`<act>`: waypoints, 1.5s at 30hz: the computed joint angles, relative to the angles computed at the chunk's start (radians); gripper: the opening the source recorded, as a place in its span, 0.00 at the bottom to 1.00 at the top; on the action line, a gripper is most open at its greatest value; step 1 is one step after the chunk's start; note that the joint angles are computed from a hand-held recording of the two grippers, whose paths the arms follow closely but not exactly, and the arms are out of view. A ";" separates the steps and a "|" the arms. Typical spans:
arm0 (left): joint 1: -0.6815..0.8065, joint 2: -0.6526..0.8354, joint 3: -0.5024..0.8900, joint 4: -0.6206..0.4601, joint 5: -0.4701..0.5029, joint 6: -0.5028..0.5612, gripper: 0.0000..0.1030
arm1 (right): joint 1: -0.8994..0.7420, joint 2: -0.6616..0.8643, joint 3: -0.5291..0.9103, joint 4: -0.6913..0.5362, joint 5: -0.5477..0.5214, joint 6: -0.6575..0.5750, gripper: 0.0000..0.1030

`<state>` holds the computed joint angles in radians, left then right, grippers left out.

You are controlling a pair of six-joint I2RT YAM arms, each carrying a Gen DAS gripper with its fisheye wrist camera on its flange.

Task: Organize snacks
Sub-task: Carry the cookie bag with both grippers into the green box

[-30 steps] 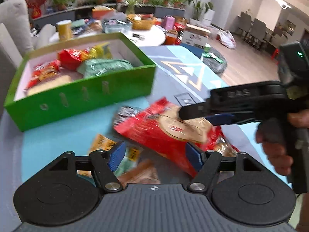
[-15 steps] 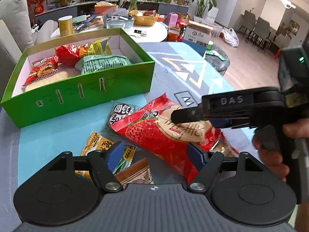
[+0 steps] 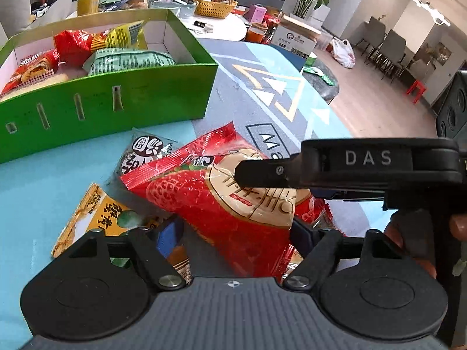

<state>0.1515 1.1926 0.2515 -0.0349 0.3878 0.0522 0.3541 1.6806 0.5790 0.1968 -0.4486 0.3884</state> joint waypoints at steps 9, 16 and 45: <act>0.019 -0.388 -0.001 -0.271 -0.022 0.130 0.60 | 0.002 -0.160 -0.049 -0.026 -0.065 0.008 0.46; 0.192 -0.487 0.097 -0.385 0.072 0.255 0.60 | 0.095 -0.244 0.017 -0.036 0.008 0.067 0.46; 0.581 0.169 0.411 -0.063 0.201 0.455 0.60 | 0.344 0.252 0.536 0.032 0.168 0.271 0.46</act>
<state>0.7323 1.3618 0.6621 -0.0979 0.5887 0.5069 0.6978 1.9331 1.1153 0.2293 -0.2809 0.6590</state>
